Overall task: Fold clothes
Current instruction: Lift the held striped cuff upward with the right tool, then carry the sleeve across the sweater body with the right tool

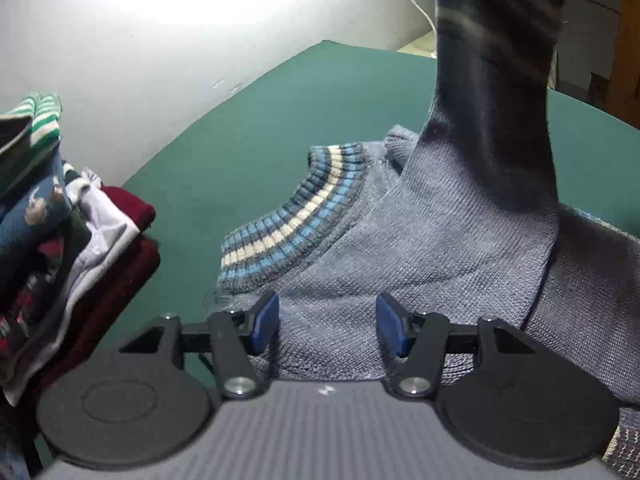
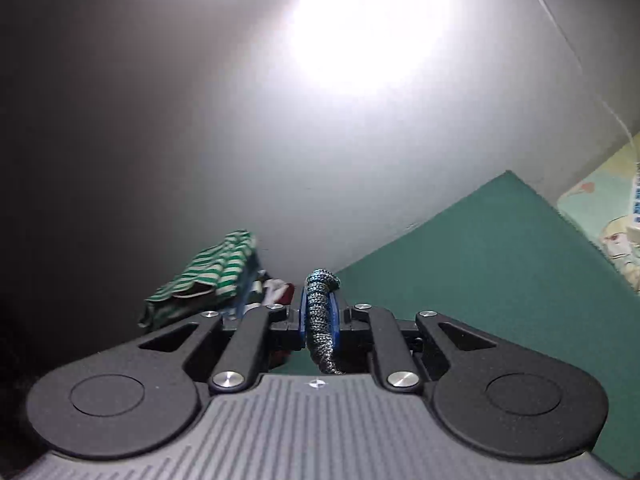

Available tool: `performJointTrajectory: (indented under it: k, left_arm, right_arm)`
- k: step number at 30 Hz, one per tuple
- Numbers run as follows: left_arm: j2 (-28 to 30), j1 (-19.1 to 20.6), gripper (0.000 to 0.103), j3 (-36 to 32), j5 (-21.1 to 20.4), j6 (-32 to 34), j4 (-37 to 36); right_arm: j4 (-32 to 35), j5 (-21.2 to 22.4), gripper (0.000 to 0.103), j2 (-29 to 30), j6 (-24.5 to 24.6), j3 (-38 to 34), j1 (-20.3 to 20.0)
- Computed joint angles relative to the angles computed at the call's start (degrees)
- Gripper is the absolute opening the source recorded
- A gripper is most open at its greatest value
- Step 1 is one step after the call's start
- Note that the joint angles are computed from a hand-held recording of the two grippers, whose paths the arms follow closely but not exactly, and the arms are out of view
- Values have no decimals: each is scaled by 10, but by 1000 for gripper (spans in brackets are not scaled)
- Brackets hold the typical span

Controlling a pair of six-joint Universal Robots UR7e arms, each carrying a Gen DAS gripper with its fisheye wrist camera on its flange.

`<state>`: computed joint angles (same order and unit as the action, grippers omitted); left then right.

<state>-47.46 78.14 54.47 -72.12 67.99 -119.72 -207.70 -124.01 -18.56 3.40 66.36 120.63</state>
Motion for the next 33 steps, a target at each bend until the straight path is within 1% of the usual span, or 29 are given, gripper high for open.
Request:
performJointTrajectory:
  k: [1,4,6,7,11,13,15,18,20,25,29,33]
  left_arm:
    - [4,2,60,-6,4,-7,6]
    - [10,7,62,-28,-6,-39,29]
    - [12,8,60,-37,-8,-56,41]
    - [10,9,59,-40,-14,-63,48]
    - [-2,11,58,-54,-47,-83,83]
    - [-4,15,58,-68,-56,-99,110]
    - [-5,19,58,-74,-54,-109,127]
    - [-13,21,58,-51,-39,-109,115]
    - [-17,22,57,-38,-31,-110,107]
    - [-28,19,59,-16,-31,-102,92]
    - [-24,20,61,-26,-29,-103,97]
    - [-25,22,60,-44,-45,-119,119]
  right_arm:
    - [5,22,12,0,7,2,1]
    - [24,87,12,1,28,9,1]
    - [44,116,12,5,23,7,3]
    - [54,128,12,7,19,5,4]
    - [83,170,12,9,10,7,6]
    - [98,191,12,7,7,13,7]
    - [118,211,12,3,3,24,7]
    - [151,240,12,-3,-5,37,8]
    - [172,253,12,-7,-3,51,11]
    - [213,268,12,-11,14,69,17]
    - [217,265,12,-20,27,94,24]
    - [198,264,12,-23,34,108,29]
